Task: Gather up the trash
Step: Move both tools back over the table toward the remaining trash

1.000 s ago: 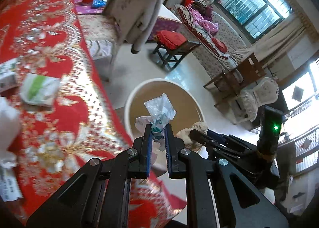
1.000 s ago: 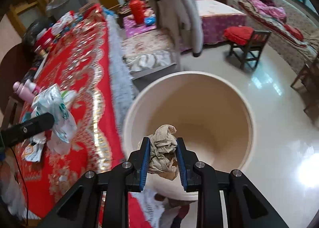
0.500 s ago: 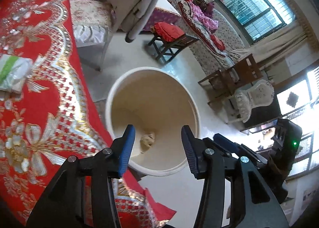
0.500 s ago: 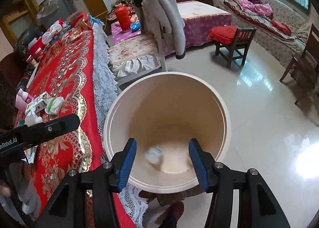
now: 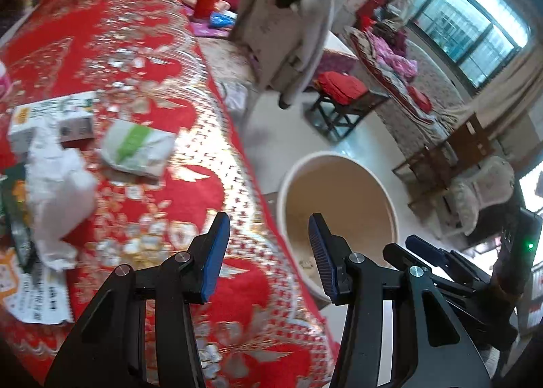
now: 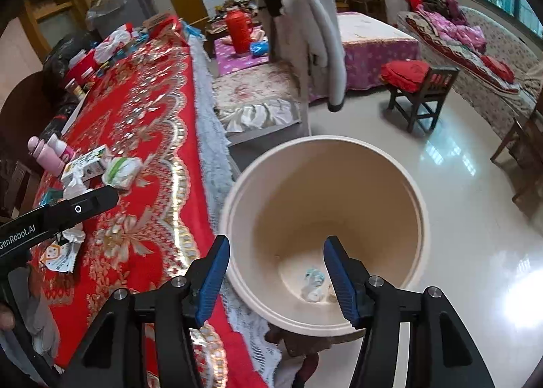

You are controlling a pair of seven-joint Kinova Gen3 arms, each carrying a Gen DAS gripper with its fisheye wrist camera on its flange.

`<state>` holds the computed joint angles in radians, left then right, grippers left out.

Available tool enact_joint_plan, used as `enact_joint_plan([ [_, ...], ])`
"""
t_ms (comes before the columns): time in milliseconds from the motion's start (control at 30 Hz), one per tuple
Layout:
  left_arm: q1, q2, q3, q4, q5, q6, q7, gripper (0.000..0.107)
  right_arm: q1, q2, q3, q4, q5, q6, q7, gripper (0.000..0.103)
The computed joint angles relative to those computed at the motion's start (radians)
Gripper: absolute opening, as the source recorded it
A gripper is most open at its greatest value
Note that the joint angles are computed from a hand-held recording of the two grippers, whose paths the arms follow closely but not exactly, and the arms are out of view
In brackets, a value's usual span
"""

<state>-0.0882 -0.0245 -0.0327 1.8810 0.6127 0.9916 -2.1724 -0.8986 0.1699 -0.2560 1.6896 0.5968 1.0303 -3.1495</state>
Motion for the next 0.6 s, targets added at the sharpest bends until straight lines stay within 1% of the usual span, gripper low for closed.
enact_joint_plan([
  [233,-0.038,-0.035,-0.044,0.003,-0.048,-0.017,-0.014,0.046,-0.028,0.057,0.009,-0.085,0.002,-0.003,0.056,0.056],
  [467,-0.094,-0.069,-0.096,0.004,-0.077,-0.022,-0.044,0.046,-0.072,0.134,0.041,-0.206,0.0,-0.011,0.142,0.057],
  [600,-0.136,-0.072,-0.133,-0.001,-0.083,-0.019,-0.071,0.046,-0.095,0.189,0.064,-0.289,-0.017,-0.017,0.21,0.061],
])
